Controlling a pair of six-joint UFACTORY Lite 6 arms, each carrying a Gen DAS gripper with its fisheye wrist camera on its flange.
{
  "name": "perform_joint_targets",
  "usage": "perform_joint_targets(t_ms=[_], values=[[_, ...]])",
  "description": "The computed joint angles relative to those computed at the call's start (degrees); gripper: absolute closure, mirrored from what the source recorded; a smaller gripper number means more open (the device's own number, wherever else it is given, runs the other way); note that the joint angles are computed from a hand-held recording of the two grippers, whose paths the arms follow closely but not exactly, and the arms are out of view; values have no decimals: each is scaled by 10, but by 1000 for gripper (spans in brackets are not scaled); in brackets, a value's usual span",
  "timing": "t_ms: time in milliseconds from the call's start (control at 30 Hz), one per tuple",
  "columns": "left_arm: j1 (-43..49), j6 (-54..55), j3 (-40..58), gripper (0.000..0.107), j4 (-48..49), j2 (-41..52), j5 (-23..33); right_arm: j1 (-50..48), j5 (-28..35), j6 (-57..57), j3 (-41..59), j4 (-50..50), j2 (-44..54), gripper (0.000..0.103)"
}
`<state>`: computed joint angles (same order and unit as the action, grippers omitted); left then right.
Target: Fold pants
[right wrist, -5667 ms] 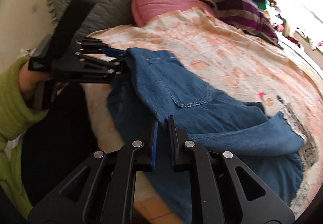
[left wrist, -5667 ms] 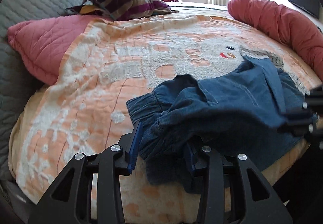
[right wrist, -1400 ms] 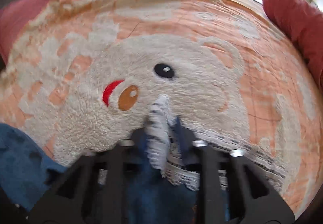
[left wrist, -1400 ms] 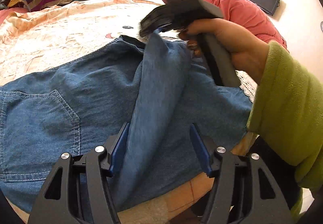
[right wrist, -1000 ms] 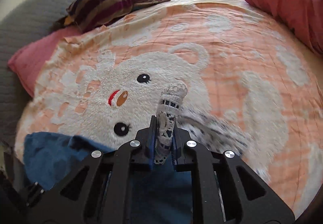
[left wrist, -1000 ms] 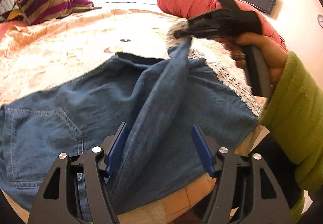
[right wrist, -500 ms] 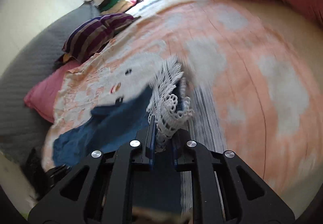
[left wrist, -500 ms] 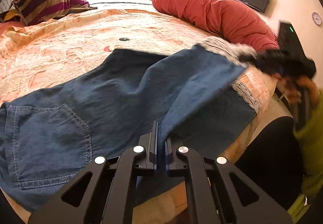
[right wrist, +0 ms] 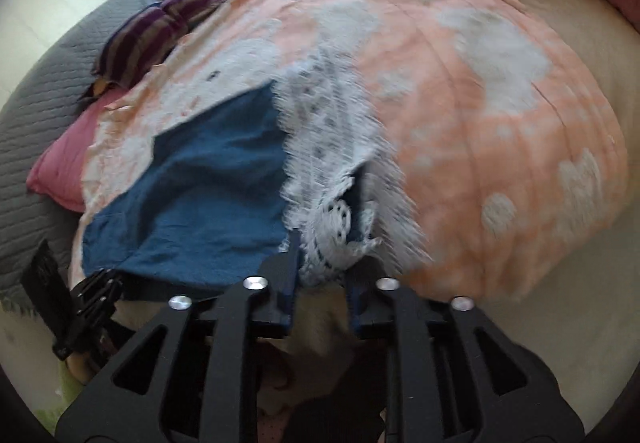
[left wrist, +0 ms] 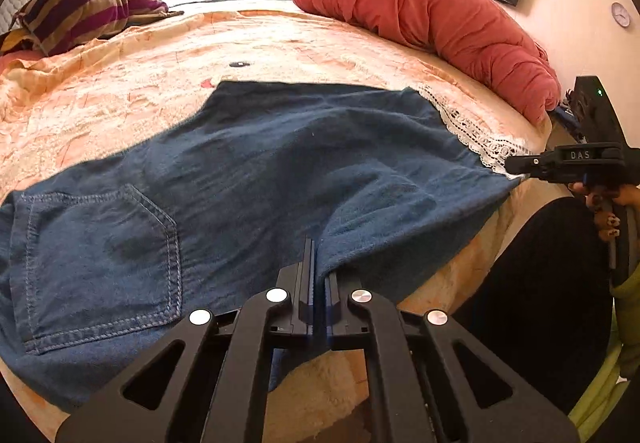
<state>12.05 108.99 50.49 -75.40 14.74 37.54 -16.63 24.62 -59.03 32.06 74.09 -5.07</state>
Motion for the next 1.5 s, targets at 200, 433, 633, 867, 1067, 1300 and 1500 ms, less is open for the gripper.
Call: perform_joint_targets(t_ms=[200,433,633,867,1067,1300,1500], values=[[-1,19,-10,104,-7,2,-5,-57,21,-44,-34,4,-41,92],[-10,50,-35,102,-31,-12,-22,-28,-31,-23,11,-55,-27,100],[2,48,-35,96,-21,-6,-10,-32,-47,104,37,-211,14,101],[80,16,-46,67,33,-49,42,-63,-11,-26,-5,-99,-66,67],[182,-18,18,63,39,-47,58,5,-27,74,84,-231,13,54],[242,-95,111,49,12,17,13,48,-23,222,192,-403,124,54],[194,-92,129,61,-3,50,-46,60,-18,269,218,-470,168,54]])
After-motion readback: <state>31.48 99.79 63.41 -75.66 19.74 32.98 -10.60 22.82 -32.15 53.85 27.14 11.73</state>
